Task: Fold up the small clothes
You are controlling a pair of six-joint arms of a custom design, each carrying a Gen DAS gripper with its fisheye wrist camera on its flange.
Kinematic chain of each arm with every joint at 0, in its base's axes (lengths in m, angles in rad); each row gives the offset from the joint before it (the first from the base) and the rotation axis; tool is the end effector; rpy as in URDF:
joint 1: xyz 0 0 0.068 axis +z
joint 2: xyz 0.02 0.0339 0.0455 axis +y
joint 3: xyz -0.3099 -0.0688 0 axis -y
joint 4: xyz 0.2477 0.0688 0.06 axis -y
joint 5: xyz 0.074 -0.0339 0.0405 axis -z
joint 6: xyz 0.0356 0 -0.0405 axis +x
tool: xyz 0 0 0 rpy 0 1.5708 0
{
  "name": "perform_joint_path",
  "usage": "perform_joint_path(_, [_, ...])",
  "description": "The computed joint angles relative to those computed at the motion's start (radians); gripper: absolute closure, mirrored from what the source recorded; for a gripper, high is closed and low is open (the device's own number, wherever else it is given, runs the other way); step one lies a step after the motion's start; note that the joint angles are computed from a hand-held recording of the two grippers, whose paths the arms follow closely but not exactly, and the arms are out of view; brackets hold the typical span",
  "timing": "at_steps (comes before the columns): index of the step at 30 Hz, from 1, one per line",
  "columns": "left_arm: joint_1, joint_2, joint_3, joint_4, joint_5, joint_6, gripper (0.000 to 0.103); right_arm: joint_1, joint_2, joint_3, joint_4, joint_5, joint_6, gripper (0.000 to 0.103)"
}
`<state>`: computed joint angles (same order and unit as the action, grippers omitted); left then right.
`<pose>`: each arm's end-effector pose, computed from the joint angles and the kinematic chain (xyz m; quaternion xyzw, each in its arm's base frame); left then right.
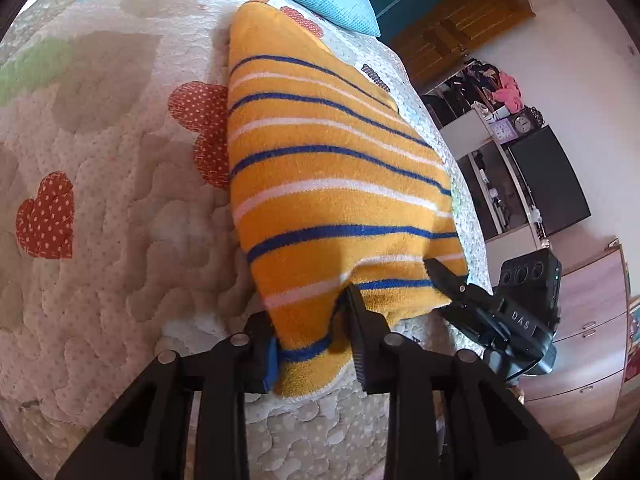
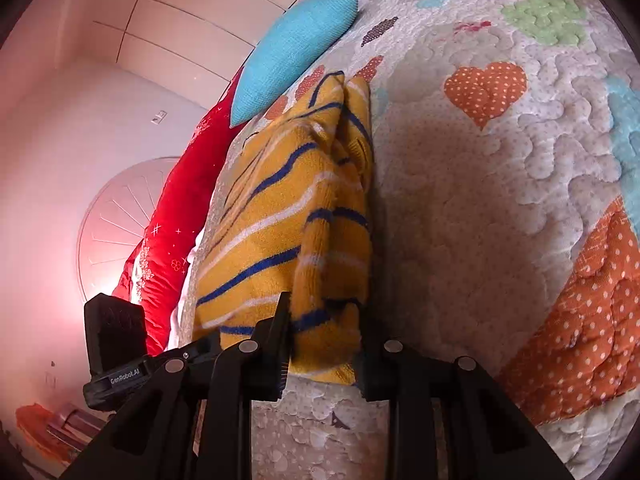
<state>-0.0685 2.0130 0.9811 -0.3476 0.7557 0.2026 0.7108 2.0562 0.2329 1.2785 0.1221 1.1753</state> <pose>0.3477 -0.0483 0.1137 0.1599 0.9120 -0.3605 0.1132 0.1956 0.1626 0.0761 0.2293 0.8394 0.3653 0.3307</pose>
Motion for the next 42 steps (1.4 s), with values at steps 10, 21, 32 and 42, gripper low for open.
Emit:
perform_joint_path(10, [0.047, -0.153, -0.136, 0.074, -0.158, 0.104, 0.073, 0.190, -0.041, -0.078, -0.058, 0.193, 0.115, 0.077])
perform_joint_path(21, [0.113, -0.526, -0.482, 0.411, -0.411, 0.124, 0.029, 0.515, -0.362, 0.146, -1.062, 0.537, 0.363, 0.043])
perform_joint_path(32, [0.229, -0.865, -0.617, 0.481, -0.460, 0.109, 0.004, 0.552, -0.258, 0.406, -1.327, 0.529, 0.357, 0.038])
perform_joint_path(42, [0.398, -1.066, -0.605, 0.368, -0.346, 0.092, 0.004, 0.607, -0.231, 0.598, -1.596, 0.582, 0.383, 0.035])
